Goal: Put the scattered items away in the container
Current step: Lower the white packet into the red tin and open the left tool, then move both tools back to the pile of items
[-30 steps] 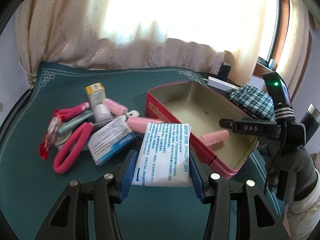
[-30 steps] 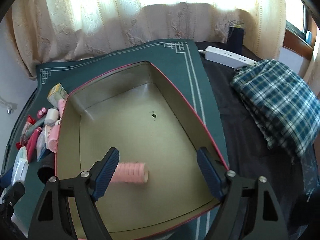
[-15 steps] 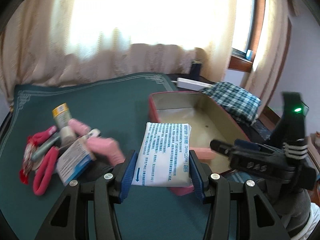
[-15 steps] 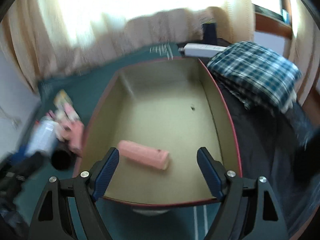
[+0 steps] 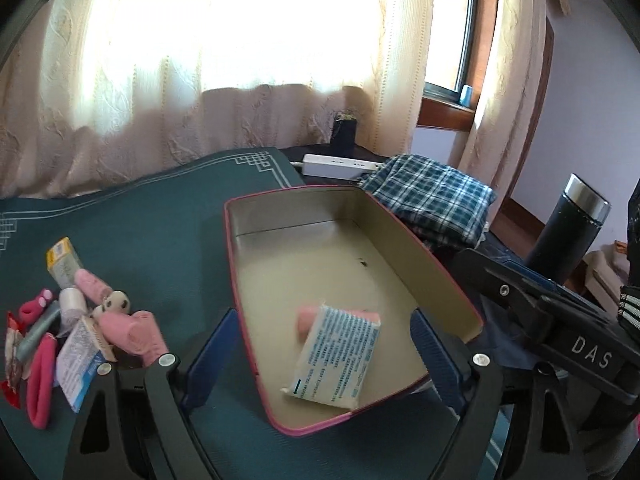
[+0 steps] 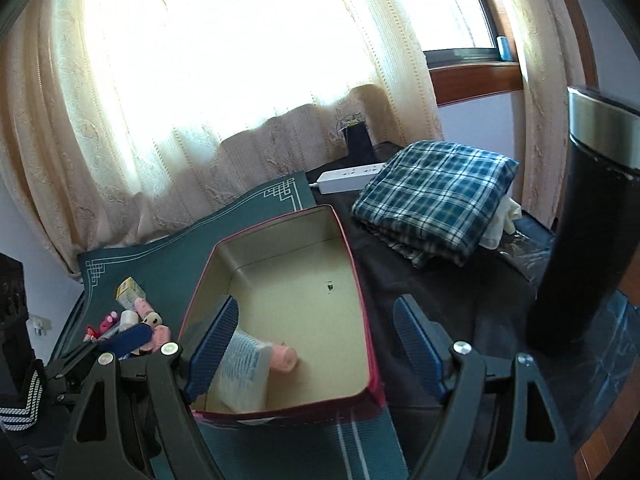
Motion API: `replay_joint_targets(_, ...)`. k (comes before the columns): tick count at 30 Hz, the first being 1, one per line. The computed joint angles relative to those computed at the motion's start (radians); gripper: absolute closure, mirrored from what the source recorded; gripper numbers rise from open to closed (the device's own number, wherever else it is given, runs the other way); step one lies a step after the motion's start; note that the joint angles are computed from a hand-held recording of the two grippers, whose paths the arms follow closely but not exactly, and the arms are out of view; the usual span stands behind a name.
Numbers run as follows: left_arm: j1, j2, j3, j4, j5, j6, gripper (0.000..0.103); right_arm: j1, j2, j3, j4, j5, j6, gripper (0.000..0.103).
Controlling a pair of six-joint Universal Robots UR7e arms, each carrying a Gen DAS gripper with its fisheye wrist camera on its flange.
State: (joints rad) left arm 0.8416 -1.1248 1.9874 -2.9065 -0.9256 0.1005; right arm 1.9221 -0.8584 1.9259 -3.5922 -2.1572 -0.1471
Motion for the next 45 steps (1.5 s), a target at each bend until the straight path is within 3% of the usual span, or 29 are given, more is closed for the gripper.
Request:
replay_joint_targets(11,-0.030,-0.009,0.082,-0.251,0.242,0.101,0.014,0.009,0.022,-0.002,0.018,0.009,0.006,0.020)
replay_joint_targets(17,-0.028,-0.047,0.117,-0.347,0.323,0.145,0.014,0.027,0.046,-0.018,0.035,0.025,0.002,0.020)
replay_joint_targets(36,0.055,-0.217,0.202,-0.350,0.429,0.103,0.014,0.133,0.182,-0.133,0.165,0.133,-0.017,0.020)
replay_joint_targets(45,0.102,-0.265,0.215,-0.350,0.432,0.107,0.014,0.153,0.259,-0.202,0.240,0.110,-0.001,0.020)
